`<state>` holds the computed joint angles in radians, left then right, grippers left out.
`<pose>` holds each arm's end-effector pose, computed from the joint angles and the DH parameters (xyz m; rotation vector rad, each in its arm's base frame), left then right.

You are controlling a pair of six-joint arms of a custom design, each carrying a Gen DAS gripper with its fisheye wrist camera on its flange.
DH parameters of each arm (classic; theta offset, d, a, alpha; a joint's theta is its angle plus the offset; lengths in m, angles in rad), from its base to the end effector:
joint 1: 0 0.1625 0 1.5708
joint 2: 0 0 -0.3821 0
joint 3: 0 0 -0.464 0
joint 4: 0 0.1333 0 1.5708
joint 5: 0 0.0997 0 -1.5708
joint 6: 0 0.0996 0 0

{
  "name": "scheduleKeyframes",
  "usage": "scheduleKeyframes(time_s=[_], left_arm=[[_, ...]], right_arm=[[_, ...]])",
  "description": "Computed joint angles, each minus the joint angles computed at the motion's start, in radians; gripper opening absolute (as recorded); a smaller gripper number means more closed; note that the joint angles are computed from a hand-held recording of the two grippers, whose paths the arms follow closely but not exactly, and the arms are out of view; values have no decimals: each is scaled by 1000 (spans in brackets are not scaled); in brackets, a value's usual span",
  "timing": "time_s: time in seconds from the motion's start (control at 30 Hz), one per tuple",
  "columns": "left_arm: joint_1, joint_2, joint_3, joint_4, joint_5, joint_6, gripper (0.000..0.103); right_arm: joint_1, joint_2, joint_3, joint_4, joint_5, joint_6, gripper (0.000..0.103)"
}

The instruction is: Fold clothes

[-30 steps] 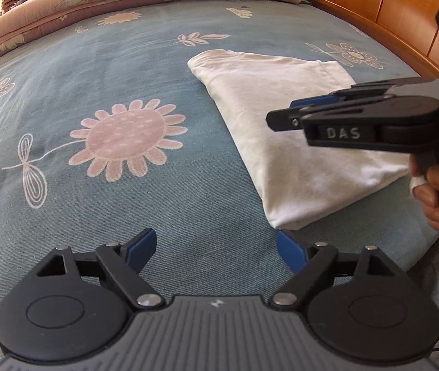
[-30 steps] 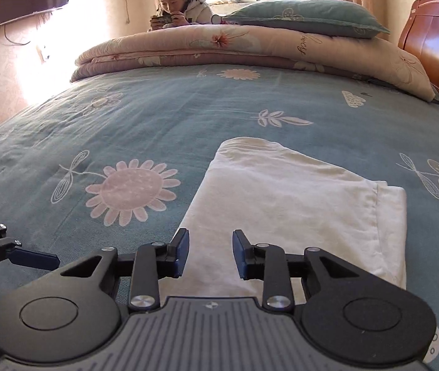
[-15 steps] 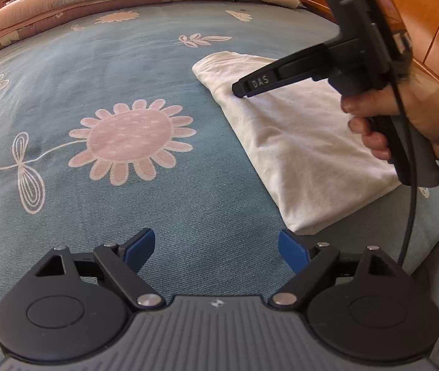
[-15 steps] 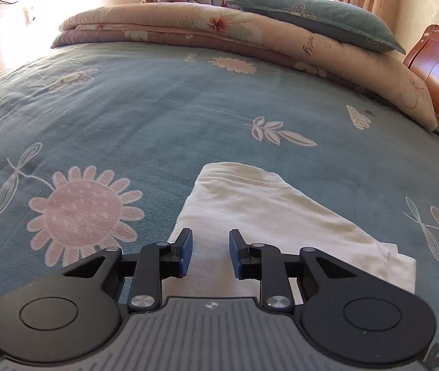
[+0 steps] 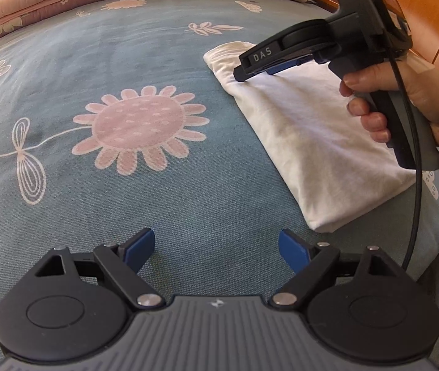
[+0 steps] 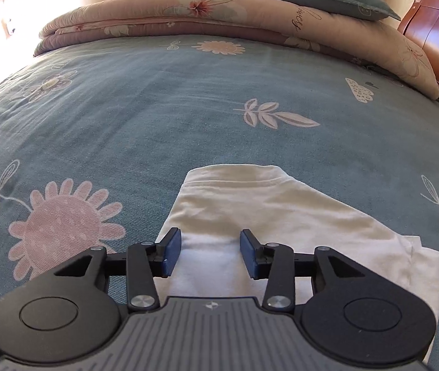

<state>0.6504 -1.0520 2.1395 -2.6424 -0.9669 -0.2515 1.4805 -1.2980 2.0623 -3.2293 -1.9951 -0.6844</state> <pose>-0.2857 -0.4559 -0.0001 0.8585 2.4508 -0.4301 0.0404 -0.5771 0.2303 0.4460 -2.2682 0.8338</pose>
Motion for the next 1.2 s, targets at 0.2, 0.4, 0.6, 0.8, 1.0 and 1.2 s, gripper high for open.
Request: scheduleKeyframes(time_s=[0.2, 0.4, 0.6, 0.8, 1.0, 1.2], left_arm=[[-51, -29, 20, 26, 33, -24, 87], [-114, -45, 33, 65, 49, -42, 87], [-153, -27, 24, 67, 46, -26, 87], [-161, 35, -12, 15, 40, 18, 88], [-138, 162, -92, -141, 16, 153, 88], [-115, 273, -157, -238, -52, 252, 88]], right_arm=[[22, -91, 78, 11, -58, 19, 58], [-5, -243, 191, 13, -27, 69, 66], [-58, -383, 282, 22, 8, 104, 70], [-190, -566, 406, 38, 124, 145, 74], [-323, -718, 509, 104, 252, 175, 74], [-351, -821, 563, 128, 301, 164, 75]])
